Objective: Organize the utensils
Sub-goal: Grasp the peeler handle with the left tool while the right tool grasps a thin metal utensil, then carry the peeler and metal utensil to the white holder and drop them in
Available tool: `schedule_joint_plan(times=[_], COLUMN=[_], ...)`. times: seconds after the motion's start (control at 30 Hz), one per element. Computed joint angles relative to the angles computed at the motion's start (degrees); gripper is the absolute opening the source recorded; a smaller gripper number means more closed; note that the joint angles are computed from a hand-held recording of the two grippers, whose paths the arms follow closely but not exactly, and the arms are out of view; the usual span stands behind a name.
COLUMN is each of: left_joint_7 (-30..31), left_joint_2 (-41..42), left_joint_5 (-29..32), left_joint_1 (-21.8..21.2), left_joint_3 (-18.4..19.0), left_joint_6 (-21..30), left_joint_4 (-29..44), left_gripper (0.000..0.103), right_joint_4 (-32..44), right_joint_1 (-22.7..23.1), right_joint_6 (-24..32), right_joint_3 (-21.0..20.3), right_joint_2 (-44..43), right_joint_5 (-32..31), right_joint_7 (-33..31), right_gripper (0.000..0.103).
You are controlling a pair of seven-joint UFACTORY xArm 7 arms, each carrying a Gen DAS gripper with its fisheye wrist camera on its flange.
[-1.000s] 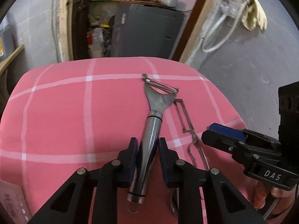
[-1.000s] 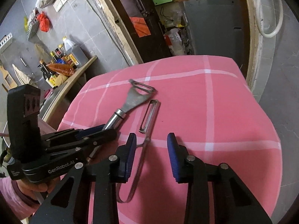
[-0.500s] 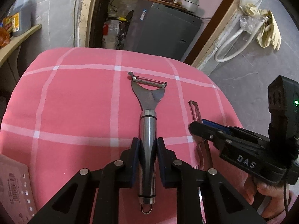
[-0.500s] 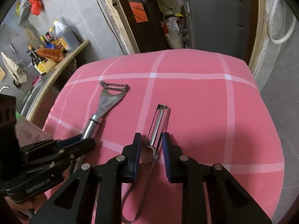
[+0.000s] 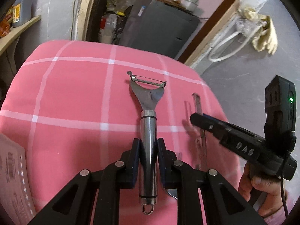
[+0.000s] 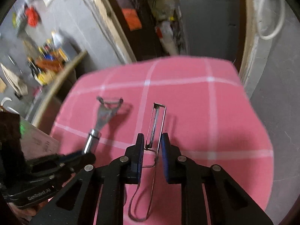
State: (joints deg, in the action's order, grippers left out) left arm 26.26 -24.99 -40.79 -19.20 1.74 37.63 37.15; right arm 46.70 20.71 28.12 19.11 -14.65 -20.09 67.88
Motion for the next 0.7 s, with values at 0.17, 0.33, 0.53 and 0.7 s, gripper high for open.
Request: schedule_joint_plan(times=[0.17, 0.33, 0.53, 0.7], left_joint_7=[3.0, 3.7, 3.0, 2.9], left_joint_2=[-7.2, -15.6, -22.6, -24.9], left_joint_5=[-4.0, -6.6, -5.4, -4.6], left_joint_1=[-1.8, -2.5, -1.2, 0.0], left_joint_3=[2.1, 4.4, 8.0, 12.6], left_joint_6=[2.2, 4.1, 6.6, 9.7], left_joint_4=[-2.6, -4.1, -2.2, 2.4], left_gripper=[0.018, 0.018, 0.018, 0.018], right_joint_4=[-3.4, -2.0, 5.1, 14.1], right_joint_1=[-2.4, -5.4, -8.5, -11.9], right_joint_6=[-0.3, 3.8, 6.4, 7.2], right_joint_3=[3.9, 9.2, 13.2, 17.6], right_joint_2=[-8.6, -15.4, -16.3, -12.6], right_joint_5=[-3.9, -7.4, -9.5, -13.7], right_joint_7=[6.1, 9.6, 10.1, 11.6], right_gripper=[0.011, 0.012, 0.012, 0.012])
